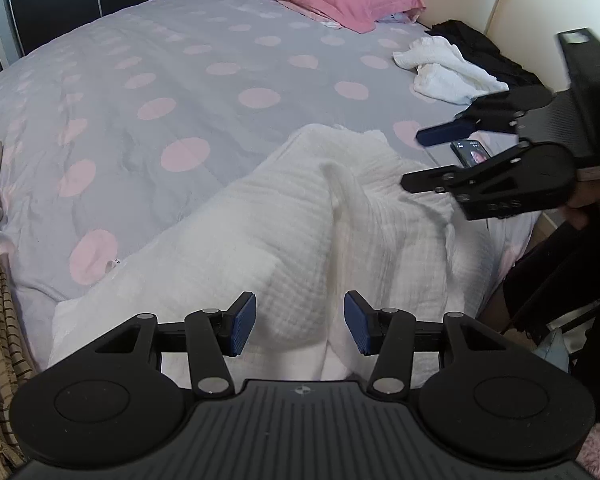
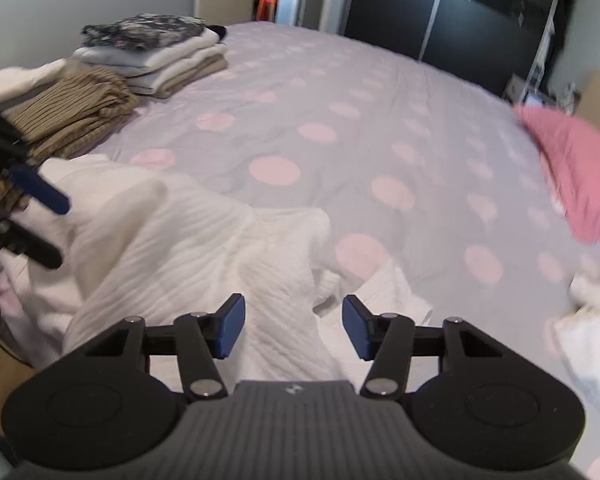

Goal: Fold clothes

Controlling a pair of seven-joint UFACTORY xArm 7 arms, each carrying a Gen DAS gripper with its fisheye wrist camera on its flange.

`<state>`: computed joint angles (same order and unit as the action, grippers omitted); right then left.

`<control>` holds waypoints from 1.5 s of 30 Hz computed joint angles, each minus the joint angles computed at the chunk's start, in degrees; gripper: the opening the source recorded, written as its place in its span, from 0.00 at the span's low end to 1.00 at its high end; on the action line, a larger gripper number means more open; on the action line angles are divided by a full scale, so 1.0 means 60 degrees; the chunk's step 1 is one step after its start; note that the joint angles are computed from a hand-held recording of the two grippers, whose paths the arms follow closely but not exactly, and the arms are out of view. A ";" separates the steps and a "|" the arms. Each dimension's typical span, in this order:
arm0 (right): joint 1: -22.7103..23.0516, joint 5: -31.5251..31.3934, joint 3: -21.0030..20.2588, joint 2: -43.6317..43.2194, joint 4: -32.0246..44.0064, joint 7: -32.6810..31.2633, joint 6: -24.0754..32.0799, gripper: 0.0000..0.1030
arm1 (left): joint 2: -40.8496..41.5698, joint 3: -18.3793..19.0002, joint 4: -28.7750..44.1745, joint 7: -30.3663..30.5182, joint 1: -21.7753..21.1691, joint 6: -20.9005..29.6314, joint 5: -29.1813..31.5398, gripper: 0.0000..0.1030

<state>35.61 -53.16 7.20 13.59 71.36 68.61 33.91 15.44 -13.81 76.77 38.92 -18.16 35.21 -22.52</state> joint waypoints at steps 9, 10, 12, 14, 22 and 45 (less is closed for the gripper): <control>0.0219 0.0999 -0.0096 0.0682 0.0316 -0.0371 -0.1684 0.06 | 0.0037 -0.0213 0.0285 0.0362 0.0245 0.0024 -0.1040 0.45; 0.0322 0.1063 -0.0031 0.0771 0.0431 -0.0723 -0.1811 0.06 | 0.0079 -0.0233 0.0383 0.0369 0.0294 0.0157 -0.1240 0.45; 0.0583 0.1212 0.0080 0.0963 0.0684 -0.1510 -0.1974 0.06 | 0.0170 -0.0249 0.0585 0.0323 0.0364 0.0457 -0.1577 0.45; 0.0864 0.1398 0.0167 0.1207 0.0974 -0.2294 -0.2038 0.06 | 0.0237 -0.0263 0.0725 0.0334 0.0428 0.0768 -0.1874 0.45; 0.1189 0.2866 0.0711 0.2023 0.1554 -0.5097 -0.3334 0.06 | 0.0507 0.0127 0.0851 -0.0743 -0.0144 0.1220 -0.0551 0.46; 0.2170 0.2421 -0.1157 0.1358 0.1401 -0.4023 -0.1984 0.58 | 0.0588 0.1106 0.1192 -0.3803 0.0146 0.1437 0.3125 0.03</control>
<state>48.62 -38.64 0.26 21.74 79.77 44.47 22.01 18.96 -7.18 83.93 16.11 -17.28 43.83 -3.77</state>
